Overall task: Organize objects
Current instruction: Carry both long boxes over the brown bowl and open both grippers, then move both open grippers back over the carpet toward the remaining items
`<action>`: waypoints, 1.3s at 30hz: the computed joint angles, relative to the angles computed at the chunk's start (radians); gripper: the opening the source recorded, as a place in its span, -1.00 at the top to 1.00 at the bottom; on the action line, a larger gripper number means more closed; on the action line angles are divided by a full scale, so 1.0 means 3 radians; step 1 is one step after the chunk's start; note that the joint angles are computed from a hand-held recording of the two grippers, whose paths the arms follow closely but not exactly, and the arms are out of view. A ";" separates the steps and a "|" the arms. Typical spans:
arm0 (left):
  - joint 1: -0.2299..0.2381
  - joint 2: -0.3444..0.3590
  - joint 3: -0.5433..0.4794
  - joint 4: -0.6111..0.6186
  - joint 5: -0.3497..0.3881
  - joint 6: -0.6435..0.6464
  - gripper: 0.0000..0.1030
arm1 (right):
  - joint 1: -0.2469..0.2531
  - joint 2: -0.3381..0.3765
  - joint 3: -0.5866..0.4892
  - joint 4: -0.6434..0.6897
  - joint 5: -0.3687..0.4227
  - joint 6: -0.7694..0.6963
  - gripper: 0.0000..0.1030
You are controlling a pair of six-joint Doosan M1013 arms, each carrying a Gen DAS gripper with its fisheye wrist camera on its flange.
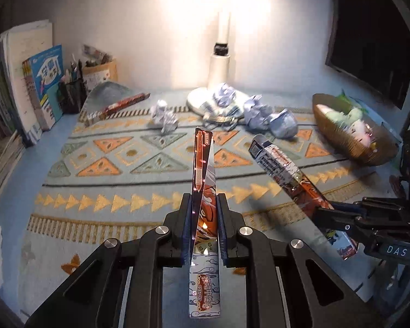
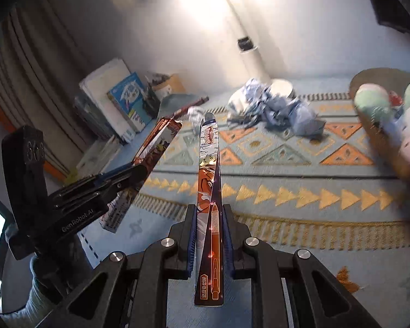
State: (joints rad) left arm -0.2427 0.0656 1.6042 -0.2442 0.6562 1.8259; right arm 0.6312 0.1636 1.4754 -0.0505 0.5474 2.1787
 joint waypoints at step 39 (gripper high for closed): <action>-0.0236 0.0120 -0.0235 -0.0020 -0.0127 -0.0319 -0.43 | 0.0234 0.0135 -0.0171 -0.1441 0.0976 0.1023 -0.95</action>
